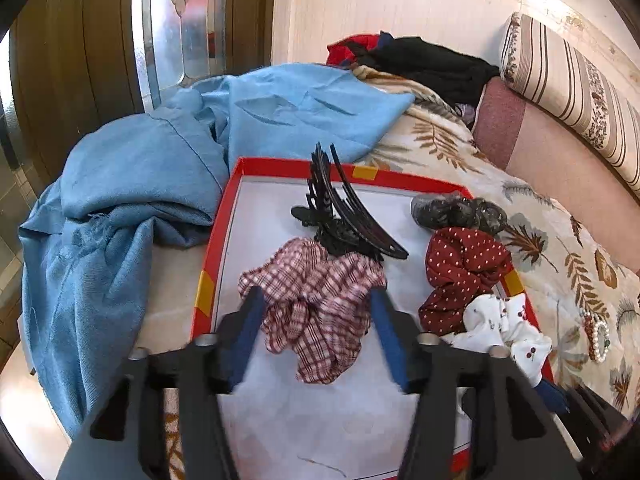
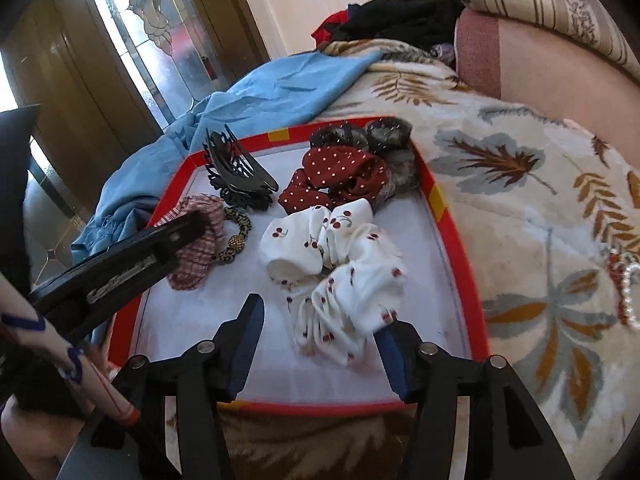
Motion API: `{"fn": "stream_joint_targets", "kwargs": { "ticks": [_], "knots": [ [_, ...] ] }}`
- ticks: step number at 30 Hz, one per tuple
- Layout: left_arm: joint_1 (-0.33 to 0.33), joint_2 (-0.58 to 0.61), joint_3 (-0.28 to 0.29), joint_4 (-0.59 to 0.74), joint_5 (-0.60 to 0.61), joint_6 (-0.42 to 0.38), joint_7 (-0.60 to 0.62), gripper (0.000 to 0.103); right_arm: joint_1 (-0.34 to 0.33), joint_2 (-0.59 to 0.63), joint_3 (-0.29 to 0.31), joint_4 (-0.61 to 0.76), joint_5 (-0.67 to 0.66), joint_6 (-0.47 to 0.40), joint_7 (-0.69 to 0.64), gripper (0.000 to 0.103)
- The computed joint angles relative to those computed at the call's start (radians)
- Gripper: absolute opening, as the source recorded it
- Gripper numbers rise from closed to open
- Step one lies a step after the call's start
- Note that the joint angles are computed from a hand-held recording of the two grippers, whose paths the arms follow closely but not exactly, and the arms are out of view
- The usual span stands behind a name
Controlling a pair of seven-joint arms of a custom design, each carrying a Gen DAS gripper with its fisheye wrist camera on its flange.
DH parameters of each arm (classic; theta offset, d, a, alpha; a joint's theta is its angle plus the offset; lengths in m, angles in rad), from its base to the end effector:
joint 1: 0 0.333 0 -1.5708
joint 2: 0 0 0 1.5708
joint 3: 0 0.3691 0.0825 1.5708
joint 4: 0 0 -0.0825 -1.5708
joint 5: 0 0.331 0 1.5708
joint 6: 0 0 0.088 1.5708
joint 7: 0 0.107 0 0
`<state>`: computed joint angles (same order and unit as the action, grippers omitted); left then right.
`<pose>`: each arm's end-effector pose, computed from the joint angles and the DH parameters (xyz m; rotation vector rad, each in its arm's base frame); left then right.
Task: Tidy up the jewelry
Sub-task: 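Move both grippers back toward the bracelets on the blanket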
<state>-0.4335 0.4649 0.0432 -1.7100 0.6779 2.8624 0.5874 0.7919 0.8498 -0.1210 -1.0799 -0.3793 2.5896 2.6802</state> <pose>0.6202 -0.2988 0.4685 -1.7931 1.8101 -0.8092 0.5981 0.5388 0.4457 -1.6211 1.8076 -0.3836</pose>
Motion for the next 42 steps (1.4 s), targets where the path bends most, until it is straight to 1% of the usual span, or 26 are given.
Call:
{"fn": "stream_joint_targets", "kwargs": {
  "ticks": [1,5,7,8,9,10,12,13,16,18,20,21,22,23,25,30,33,35,37,40,41,42],
  "knots": [
    [-0.018,-0.003,0.021,0.000,0.024,0.007,-0.025,0.061,0.012,-0.029,-0.012,-0.048,-0.013,0.021,0.020,0.060],
    [-0.042,-0.004,0.043,0.005,0.080,0.016,-0.068,0.062,0.075,-0.144,-0.074,-0.233,-0.105,0.081,0.138,0.062],
    [-0.052,-0.005,0.051,0.010,0.114,0.020,-0.089,0.066,0.123,-0.222,-0.115,-0.350,-0.189,0.107,0.239,0.062],
    [-0.068,-0.007,0.073,0.010,0.152,0.032,-0.124,0.067,0.134,-0.250,-0.120,-0.386,-0.220,0.108,0.272,0.063],
    [-0.089,-0.010,0.099,0.010,0.199,0.041,-0.171,0.071,0.155,-0.291,-0.133,-0.440,-0.261,0.107,0.320,0.063],
    [-0.105,-0.013,0.119,0.010,0.247,0.045,-0.220,0.073,0.180,-0.332,-0.150,-0.493,-0.310,0.107,0.374,0.065],
    [-0.124,-0.018,0.140,0.013,0.328,0.052,-0.305,0.073,0.227,-0.404,-0.176,-0.578,-0.407,0.084,0.471,0.070],
    [-0.134,-0.020,0.148,0.015,0.369,0.053,-0.346,0.074,0.257,-0.443,-0.190,-0.624,-0.465,0.058,0.529,0.072],
    [-0.163,-0.027,0.160,0.023,0.494,0.048,-0.446,0.075,0.315,-0.544,-0.201,-0.746,-0.596,-0.020,0.699,0.073],
    [-0.186,-0.034,0.166,0.027,0.601,0.055,-0.516,0.076,0.326,-0.601,-0.191,-0.822,-0.650,-0.046,0.803,0.074],
    [-0.211,-0.043,0.167,0.028,0.711,0.044,-0.587,0.077,0.326,-0.648,-0.172,-0.886,-0.684,-0.082,0.885,0.074],
    [-0.230,-0.051,0.169,0.028,0.792,0.042,-0.640,0.077,0.323,-0.666,-0.162,-0.909,-0.696,-0.097,0.918,0.074],
    [-0.241,-0.059,0.163,0.024,0.850,0.035,-0.676,0.077,0.320,-0.688,-0.152,-0.941,-0.714,-0.113,0.963,0.074],
    [-0.244,-0.067,0.151,0.019,0.882,0.030,-0.697,0.078,0.314,-0.704,-0.141,-0.962,-0.724,-0.125,0.993,0.074],
    [-0.244,-0.085,0.117,-0.001,0.947,0.055,-0.739,0.080,0.298,-0.738,-0.120,-1.009,-0.744,-0.149,1.056,0.074],
    [-0.236,-0.108,0.022,-0.050,0.981,0.078,-0.693,0.081,0.241,-0.803,-0.069,-1.102,-0.792,-0.156,1.203,0.074],
    [-0.224,-0.114,-0.038,-0.072,0.986,0.110,-0.658,0.081,0.206,-0.817,-0.034,-1.132,-0.786,-0.169,1.236,0.074],
    [-0.211,-0.111,-0.077,-0.082,0.963,0.131,-0.614,0.081,0.181,-0.827,-0.012,-1.153,-0.800,-0.165,1.277,0.074],
    [-0.191,-0.102,-0.122,-0.097,0.884,0.157,-0.517,0.081,0.157,-0.836,0.011,-1.170,-0.804,-0.172,1.299,0.074],
    [-0.162,-0.102,-0.190,-0.128,0.779,0.154,-0.399,0.081,0.115,-0.846,0.041,-1.196,-0.811,-0.159,1.341,0.074],
    [-0.159,-0.101,-0.198,-0.133,0.767,0.154,-0.384,0.081,0.100,-0.848,0.050,-1.204,-0.824,-0.150,1.360,0.074],
    [-0.155,-0.102,-0.214,-0.145,0.724,0.149,-0.330,0.081,0.083,-0.848,0.057,-1.210,-0.837,-0.137,1.375,0.074]
  ]
}}
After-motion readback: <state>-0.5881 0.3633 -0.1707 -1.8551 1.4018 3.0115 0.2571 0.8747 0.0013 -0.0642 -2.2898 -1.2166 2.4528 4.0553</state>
